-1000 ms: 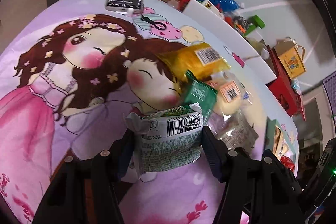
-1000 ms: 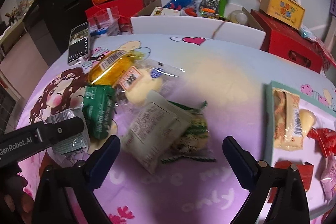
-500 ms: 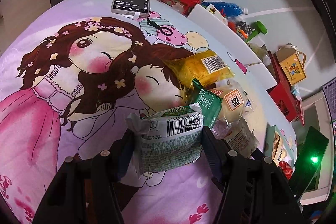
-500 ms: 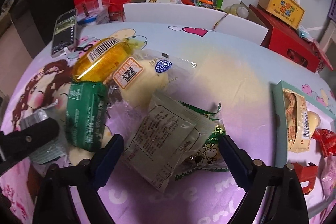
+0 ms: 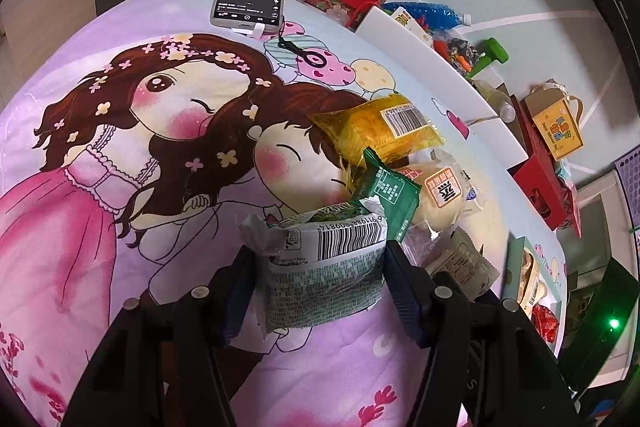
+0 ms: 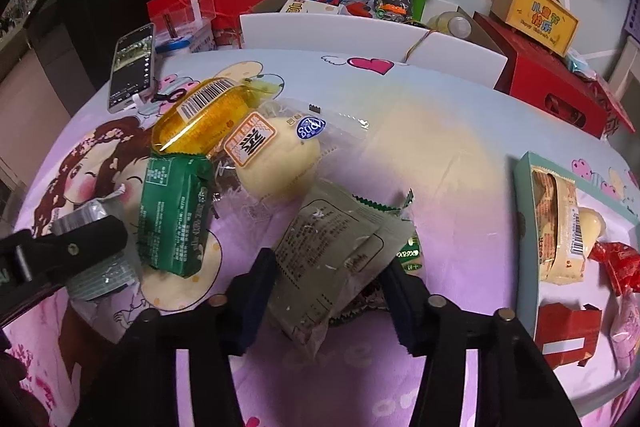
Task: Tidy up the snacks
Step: 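Grasp the cream paper snack packet with the right tool while the left tool holds the green bag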
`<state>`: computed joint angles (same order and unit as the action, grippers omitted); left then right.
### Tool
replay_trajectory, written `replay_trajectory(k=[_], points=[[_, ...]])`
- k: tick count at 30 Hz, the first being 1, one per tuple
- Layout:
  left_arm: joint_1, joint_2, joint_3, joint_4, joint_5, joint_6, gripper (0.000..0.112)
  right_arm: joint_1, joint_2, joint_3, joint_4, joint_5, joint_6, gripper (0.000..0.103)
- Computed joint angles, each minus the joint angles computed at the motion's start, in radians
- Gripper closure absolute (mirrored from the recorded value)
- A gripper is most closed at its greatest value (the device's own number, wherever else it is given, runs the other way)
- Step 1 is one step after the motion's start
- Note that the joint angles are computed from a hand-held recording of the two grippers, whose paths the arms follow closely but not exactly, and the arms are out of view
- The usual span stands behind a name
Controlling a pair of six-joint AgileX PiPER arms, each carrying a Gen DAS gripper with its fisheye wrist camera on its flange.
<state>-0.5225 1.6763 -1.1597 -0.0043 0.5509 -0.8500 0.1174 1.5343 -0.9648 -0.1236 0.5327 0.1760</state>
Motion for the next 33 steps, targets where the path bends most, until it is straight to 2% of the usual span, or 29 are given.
replay_trajectory(k=[6, 13, 27, 33], points=[[-0.007, 0.0, -0.007, 0.011, 0.005, -0.008, 0.048, -0.034, -0.028, 0.015, 0.138, 0.007, -0.135, 0.064], [-0.012, 0.001, -0.017, 0.019, 0.011, -0.008, 0.048, -0.06, -0.073, 0.044, 0.24, 0.004, -0.253, 0.072], [-0.013, -0.002, -0.016, 0.016, 0.009, -0.005, 0.048, -0.067, -0.089, 0.051, 0.358, -0.006, -0.374, 0.077], [-0.009, 0.009, -0.018, -0.009, 0.006, 0.019, 0.048, -0.063, -0.063, 0.045, 0.46, -0.004, -0.463, 0.076]])
